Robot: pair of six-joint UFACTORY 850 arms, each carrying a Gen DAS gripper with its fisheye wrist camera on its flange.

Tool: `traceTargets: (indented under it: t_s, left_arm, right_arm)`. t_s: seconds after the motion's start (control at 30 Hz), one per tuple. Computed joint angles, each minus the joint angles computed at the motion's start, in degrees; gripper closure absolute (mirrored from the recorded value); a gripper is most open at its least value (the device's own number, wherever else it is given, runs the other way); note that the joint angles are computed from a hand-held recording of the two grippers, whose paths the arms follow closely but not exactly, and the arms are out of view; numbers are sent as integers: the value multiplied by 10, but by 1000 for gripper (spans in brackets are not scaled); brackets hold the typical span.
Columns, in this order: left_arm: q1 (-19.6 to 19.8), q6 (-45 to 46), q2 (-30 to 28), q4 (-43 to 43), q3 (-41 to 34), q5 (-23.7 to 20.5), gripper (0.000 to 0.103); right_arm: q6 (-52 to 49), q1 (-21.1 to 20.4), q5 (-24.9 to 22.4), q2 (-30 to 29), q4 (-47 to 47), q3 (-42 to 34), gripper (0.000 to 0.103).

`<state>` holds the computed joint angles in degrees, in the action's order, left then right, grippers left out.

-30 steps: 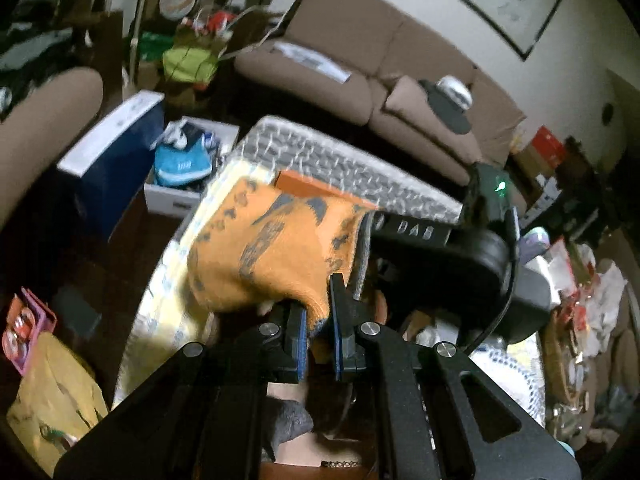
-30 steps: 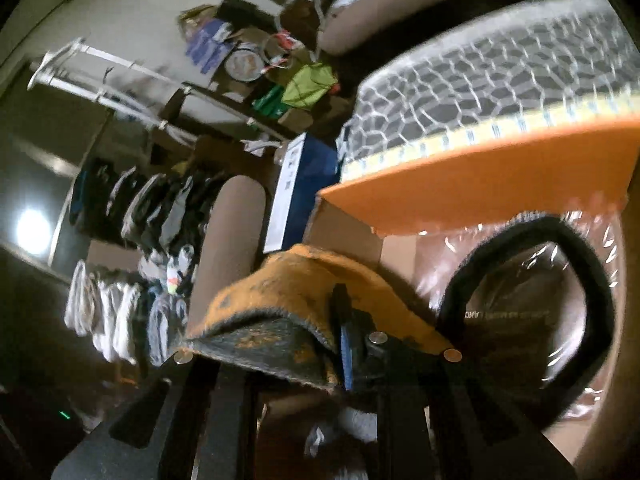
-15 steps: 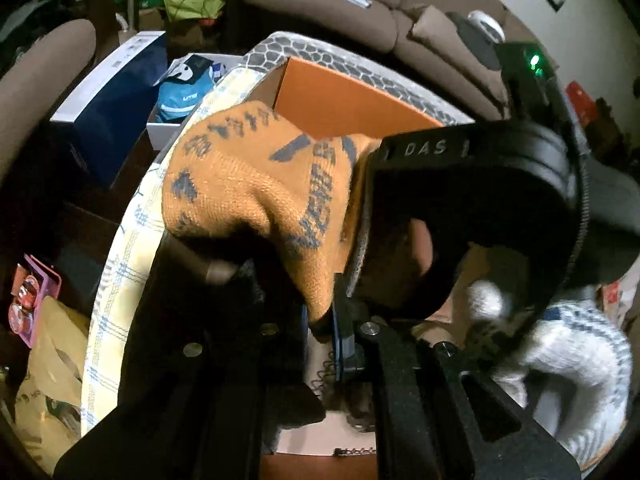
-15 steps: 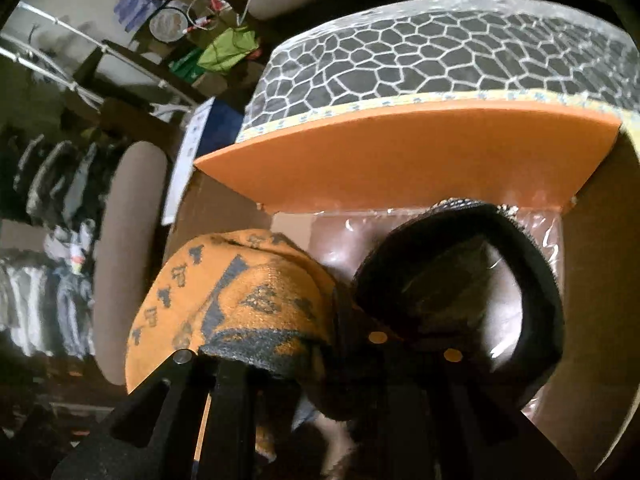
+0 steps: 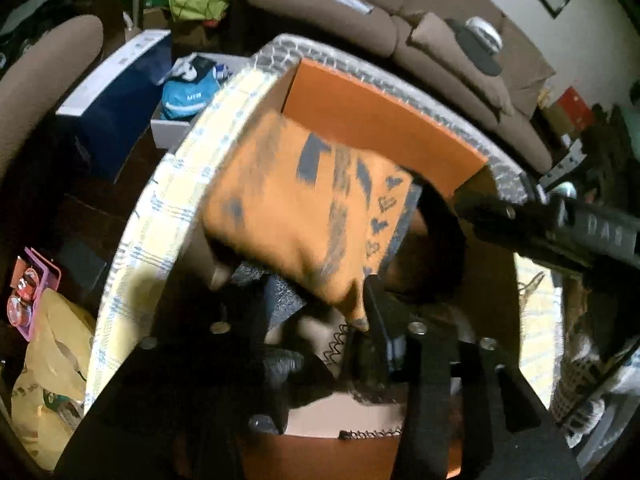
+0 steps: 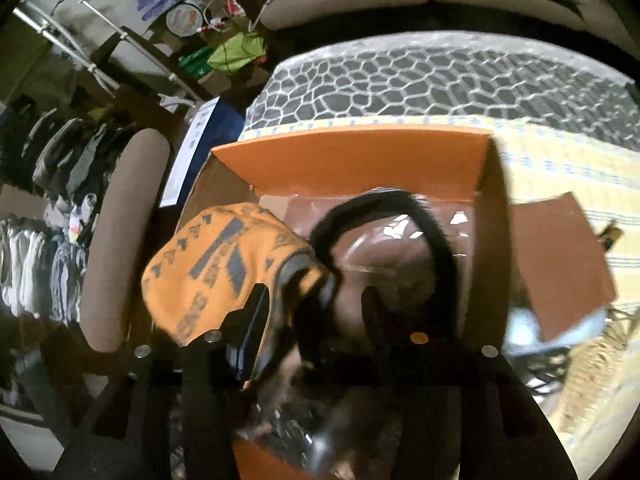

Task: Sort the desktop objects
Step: 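Lower the towel into the orange box and open both grippers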

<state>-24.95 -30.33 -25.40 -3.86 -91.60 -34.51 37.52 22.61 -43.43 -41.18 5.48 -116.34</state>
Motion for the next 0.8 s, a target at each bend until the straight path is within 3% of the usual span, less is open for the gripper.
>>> traceTargets:
  t_s: [0.07, 0.2, 0.33, 0.4, 0.43, 0.6, 0.73, 0.8]
  left_arm:
    - [-4, -29, 19, 21, 20, 15, 48]
    - [-15, -52, 44, 39, 46, 34, 48]
    - [-32, -70, 62, 73, 61, 55, 46]
    - [-44, -78, 67, 88, 65, 67, 37]
    - [-50, -85, 68, 99, 67, 73, 26]
    - [-75, -68, 66, 100, 61, 96, 20]
    - [-96, -100, 66, 149, 62, 113, 1]
    - [-102, -103, 65, 150, 63, 123, 0]
  right_arm:
    - [21, 10, 6, 27, -43, 29, 51]
    - [70, 28, 32, 76, -124, 90, 38]
    - [182, 49, 56, 142, -248, 182, 27]
    - [219, 54, 55, 161, -283, 210, 25]
    - [241, 58, 49, 170, -304, 223, 24]
    - [344, 70, 43, 234, -401, 314, 18]
    - [424, 68, 55, 279, -459, 381, 11]
    - [479, 65, 65, 302, -494, 416, 8]
